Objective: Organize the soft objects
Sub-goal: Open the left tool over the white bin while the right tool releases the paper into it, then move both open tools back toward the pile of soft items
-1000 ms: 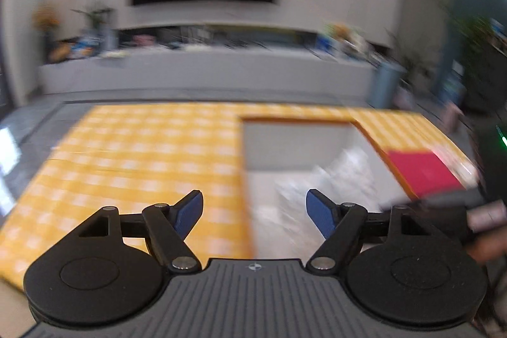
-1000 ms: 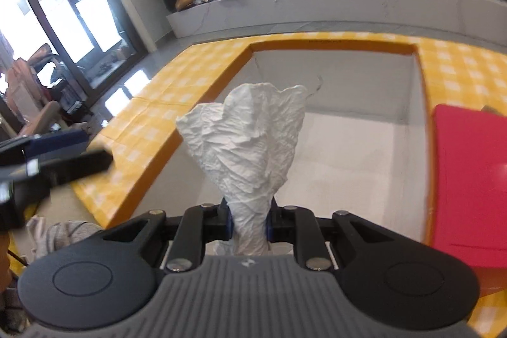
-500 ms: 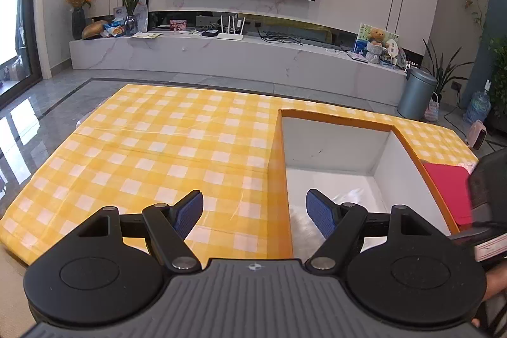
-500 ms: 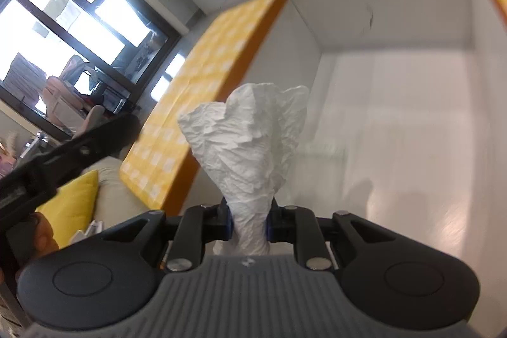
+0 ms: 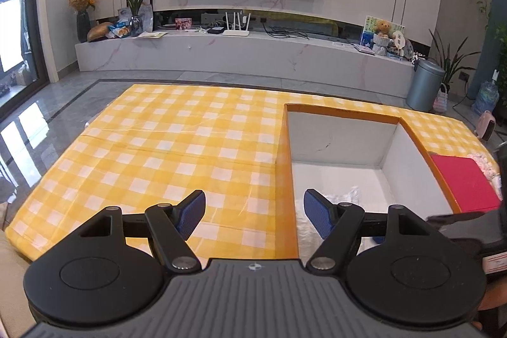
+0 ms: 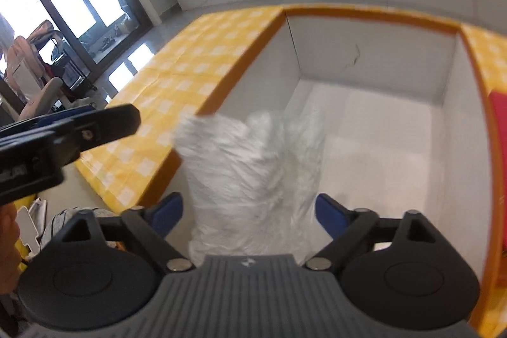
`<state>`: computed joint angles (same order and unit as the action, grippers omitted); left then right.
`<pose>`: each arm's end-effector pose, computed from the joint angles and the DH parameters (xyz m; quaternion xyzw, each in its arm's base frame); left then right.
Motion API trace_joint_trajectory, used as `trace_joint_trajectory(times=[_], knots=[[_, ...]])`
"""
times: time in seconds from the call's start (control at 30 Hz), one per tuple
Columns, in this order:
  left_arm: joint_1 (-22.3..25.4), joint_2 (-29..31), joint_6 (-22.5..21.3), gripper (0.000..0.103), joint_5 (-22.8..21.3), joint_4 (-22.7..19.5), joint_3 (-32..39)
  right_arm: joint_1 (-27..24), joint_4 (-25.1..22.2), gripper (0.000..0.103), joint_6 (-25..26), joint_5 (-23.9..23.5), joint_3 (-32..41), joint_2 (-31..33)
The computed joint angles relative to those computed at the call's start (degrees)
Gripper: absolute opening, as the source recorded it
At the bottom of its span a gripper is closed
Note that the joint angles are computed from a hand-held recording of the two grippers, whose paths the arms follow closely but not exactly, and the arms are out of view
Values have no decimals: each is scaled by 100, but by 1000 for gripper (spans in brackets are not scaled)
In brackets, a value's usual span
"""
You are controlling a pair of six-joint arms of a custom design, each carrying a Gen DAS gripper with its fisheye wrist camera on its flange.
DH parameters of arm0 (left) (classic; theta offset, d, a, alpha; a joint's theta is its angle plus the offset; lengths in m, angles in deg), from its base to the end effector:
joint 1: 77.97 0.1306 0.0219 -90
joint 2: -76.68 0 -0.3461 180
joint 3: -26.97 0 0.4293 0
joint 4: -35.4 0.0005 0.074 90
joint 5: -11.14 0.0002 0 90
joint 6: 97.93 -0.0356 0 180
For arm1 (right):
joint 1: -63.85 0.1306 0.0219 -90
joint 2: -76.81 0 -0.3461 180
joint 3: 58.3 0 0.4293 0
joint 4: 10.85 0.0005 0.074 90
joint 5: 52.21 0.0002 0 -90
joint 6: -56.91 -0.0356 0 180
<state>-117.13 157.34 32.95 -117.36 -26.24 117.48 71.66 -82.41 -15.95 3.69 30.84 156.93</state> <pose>0.3638 -0.2684 0.4654 -0.1213 0.8904 0.0399 0.4370 0.4274 0.0783 0.4470 -0.2686 0.8918 0.2654 0.2493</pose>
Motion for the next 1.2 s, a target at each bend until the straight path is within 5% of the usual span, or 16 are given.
trace_joint_trajectory(times=[0.07,0.43,0.63,1.0,1.2], knots=[[-15,19,13,83,-68,-37,33,-146,23,100,71,-40,-1,-58],[-199,150,232,83,-436,-331,363,-344,1019,100,423,716,-330,-624],[-348,267,351,83,-466,-353,614,-674,1190,100,413,673,-250,-760],[-623,820,518,84,-242,-324,1366,-2196,1612,100,335,111,-79,-953],[-800,1339,543,84,-133,-215,1944,-3001,1886,100,94,433,11,-773]])
